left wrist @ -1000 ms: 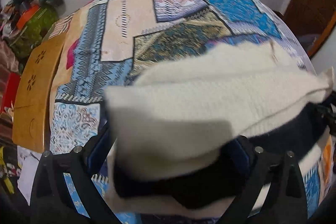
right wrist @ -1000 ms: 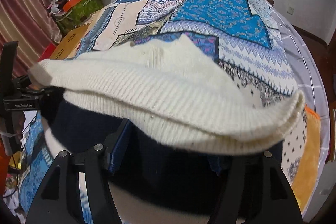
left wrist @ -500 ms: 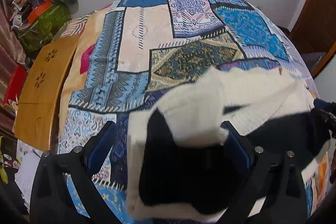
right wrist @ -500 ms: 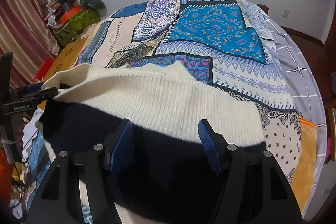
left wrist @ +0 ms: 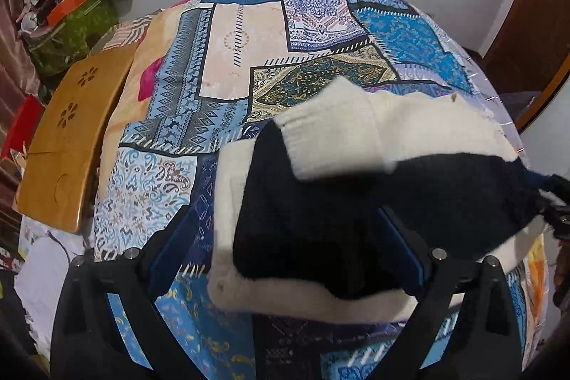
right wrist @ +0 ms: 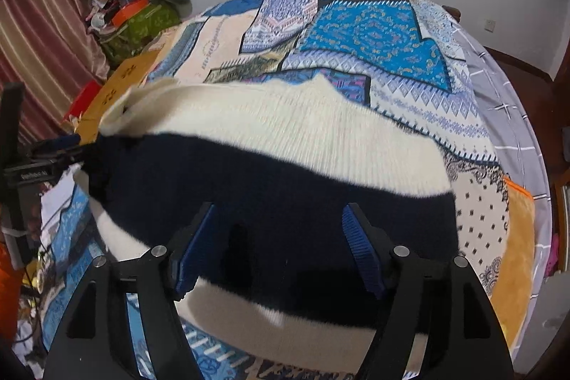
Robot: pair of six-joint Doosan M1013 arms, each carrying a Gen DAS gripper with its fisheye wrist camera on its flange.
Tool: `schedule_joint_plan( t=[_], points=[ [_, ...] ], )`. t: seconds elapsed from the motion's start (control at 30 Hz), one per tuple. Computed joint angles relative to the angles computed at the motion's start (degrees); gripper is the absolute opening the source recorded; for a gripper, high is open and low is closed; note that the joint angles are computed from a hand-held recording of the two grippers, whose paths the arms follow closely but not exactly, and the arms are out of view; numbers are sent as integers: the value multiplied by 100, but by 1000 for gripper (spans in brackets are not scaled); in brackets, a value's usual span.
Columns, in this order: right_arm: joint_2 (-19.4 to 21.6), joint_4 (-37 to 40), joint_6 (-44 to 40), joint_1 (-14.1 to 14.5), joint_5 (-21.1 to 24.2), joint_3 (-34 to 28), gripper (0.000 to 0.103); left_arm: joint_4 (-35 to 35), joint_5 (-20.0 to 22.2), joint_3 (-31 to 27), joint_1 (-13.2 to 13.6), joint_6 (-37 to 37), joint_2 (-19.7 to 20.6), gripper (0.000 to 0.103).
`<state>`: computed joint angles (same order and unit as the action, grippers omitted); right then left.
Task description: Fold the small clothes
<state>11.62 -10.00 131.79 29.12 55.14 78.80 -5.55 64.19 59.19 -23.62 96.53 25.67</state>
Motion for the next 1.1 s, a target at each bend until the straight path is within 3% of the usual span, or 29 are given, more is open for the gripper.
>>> schedule_joint_plan(
  t=[0.23,0.5,0.9,1.03,1.1],
  points=[
    [39,158,-49,20,63,114,72,171,154,-105,-51,109,130,99],
    [-2,124,50,42,-49,187,73,920,350,-885,-74,-502,758,99],
    [-58,100,157,15,-98,272,74,892,566,-1536,109,-433,1109,100],
    [-77,84,218,17,-93,297,74,994,247,-1398,122,-562,945,100],
    [-75,88,229,18,-70,291,74,1421,-39,-1258,72,-731,822,100]
  ],
)
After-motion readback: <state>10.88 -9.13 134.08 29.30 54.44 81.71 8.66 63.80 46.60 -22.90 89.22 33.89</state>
